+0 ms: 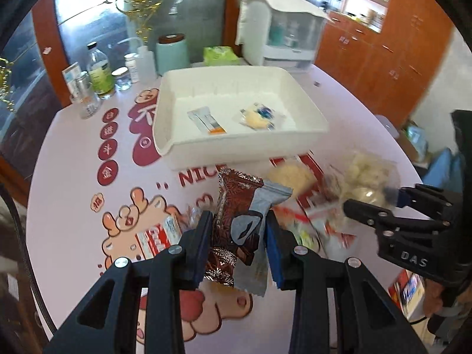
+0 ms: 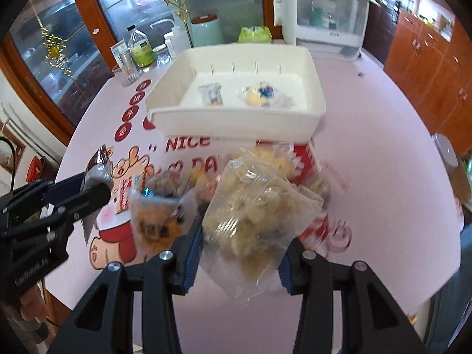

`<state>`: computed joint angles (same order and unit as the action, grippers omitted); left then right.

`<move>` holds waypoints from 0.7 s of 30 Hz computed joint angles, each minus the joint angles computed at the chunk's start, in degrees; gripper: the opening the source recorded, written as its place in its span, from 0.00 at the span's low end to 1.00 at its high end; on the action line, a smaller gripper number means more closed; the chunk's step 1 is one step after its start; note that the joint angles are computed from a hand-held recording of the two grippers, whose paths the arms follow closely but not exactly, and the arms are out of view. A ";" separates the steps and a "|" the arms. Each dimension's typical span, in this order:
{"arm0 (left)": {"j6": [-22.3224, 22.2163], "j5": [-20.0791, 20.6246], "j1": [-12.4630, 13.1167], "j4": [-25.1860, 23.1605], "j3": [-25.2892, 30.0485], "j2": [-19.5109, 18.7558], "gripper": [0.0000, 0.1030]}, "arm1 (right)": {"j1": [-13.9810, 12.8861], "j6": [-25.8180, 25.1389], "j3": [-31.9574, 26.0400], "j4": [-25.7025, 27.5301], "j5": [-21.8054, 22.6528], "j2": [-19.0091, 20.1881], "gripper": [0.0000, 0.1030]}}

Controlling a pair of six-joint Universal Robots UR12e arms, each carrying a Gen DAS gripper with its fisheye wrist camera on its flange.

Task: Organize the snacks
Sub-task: 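Lower both held snacks into the white tray and open both tools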

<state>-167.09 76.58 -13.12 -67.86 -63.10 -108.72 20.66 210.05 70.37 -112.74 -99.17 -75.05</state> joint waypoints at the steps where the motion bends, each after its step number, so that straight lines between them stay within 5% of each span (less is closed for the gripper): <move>1: -1.24 1.33 -0.53 0.14 1.28 -0.92 0.32 | -0.49 -1.20 0.06 -0.81 -0.02 -0.03 0.43; 10: -10.52 9.48 -3.17 -1.64 14.44 -9.56 0.32 | -5.39 -11.02 -2.70 -7.01 1.52 2.45 0.43; 21: -13.72 13.55 -4.00 -7.86 32.64 -21.07 0.32 | -7.84 -13.83 -11.01 -8.87 0.93 8.85 0.43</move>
<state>-180.80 90.13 -17.12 -75.73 -30.46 -129.79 12.82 196.21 59.37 -121.61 -98.24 -66.20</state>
